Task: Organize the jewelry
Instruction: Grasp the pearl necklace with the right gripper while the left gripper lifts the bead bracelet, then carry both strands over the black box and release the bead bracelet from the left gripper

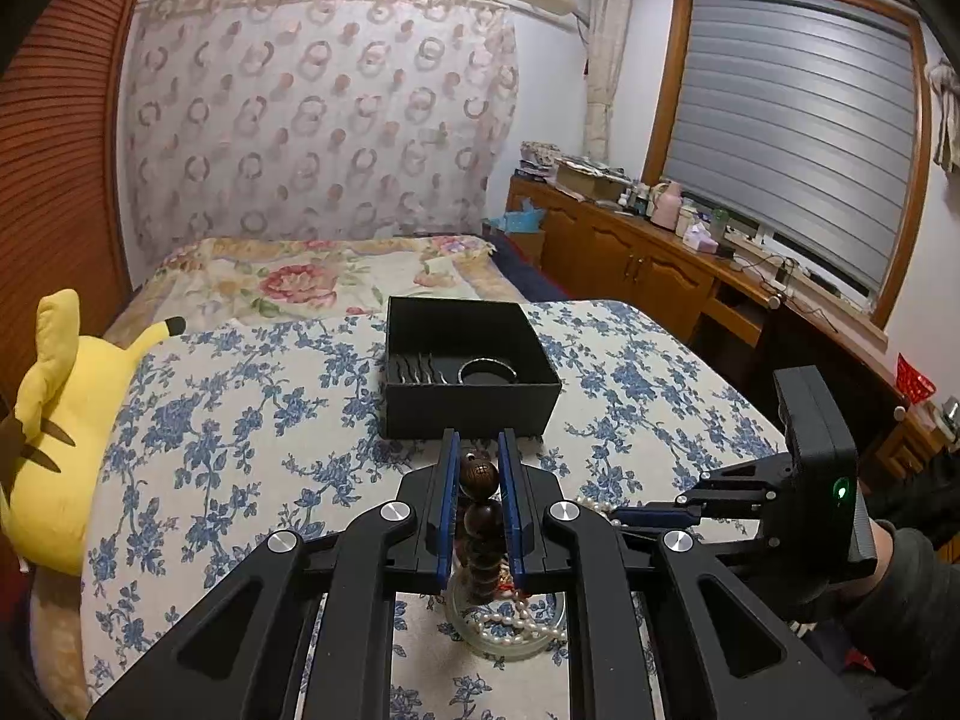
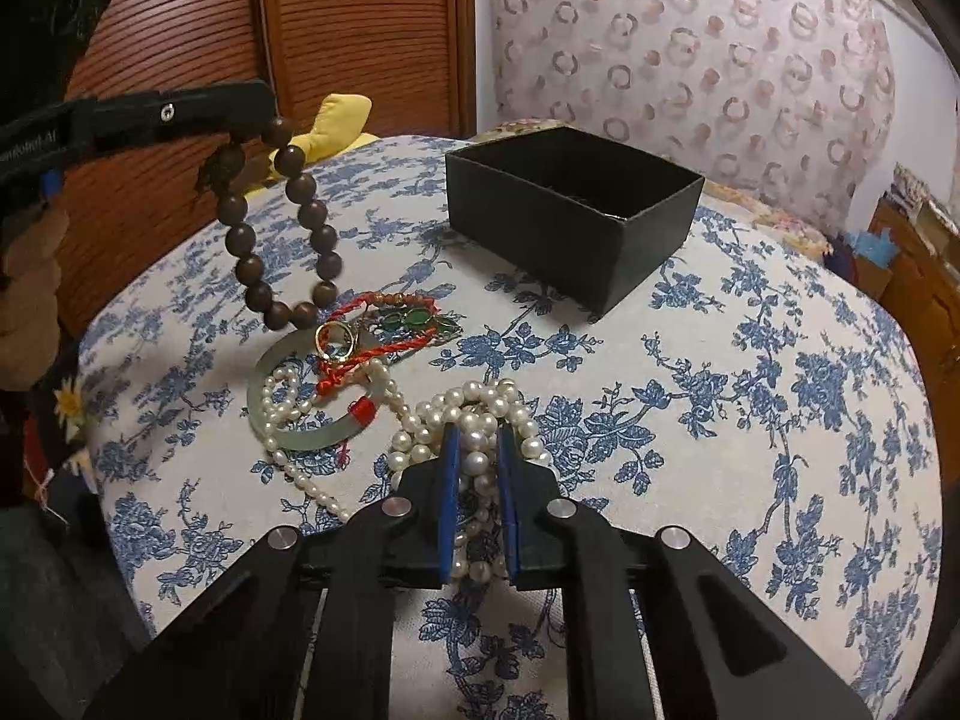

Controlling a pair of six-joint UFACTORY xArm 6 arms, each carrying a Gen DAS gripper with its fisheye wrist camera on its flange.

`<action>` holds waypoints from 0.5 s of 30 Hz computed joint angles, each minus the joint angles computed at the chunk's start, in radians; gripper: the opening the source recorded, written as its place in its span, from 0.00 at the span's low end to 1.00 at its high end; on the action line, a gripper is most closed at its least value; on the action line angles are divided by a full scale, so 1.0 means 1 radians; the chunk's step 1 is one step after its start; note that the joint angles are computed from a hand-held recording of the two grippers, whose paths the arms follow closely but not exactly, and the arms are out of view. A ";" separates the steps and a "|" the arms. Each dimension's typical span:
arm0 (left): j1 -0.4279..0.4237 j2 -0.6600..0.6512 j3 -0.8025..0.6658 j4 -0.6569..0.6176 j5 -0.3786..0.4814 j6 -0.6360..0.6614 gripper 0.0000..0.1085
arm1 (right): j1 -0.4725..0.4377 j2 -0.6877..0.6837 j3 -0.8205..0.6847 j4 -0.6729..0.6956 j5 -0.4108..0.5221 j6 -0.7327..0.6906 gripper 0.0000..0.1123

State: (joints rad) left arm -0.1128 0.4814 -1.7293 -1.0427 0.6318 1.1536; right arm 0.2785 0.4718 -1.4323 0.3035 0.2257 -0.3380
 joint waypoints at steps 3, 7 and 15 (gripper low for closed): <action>0.000 0.001 -0.001 -0.001 0.000 0.000 0.11 | 0.004 -0.011 0.011 0.046 -0.017 -0.039 0.08; 0.000 0.002 -0.003 -0.009 -0.007 0.009 0.11 | 0.005 -0.030 0.023 0.074 -0.043 -0.056 0.07; -0.001 0.018 -0.041 -0.011 -0.012 -0.002 0.11 | -0.001 -0.057 0.020 0.072 -0.072 -0.054 0.07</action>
State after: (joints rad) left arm -0.1134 0.4991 -1.7703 -1.0539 0.6198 1.1513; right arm 0.2772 0.4153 -1.4120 0.3759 0.1540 -0.3919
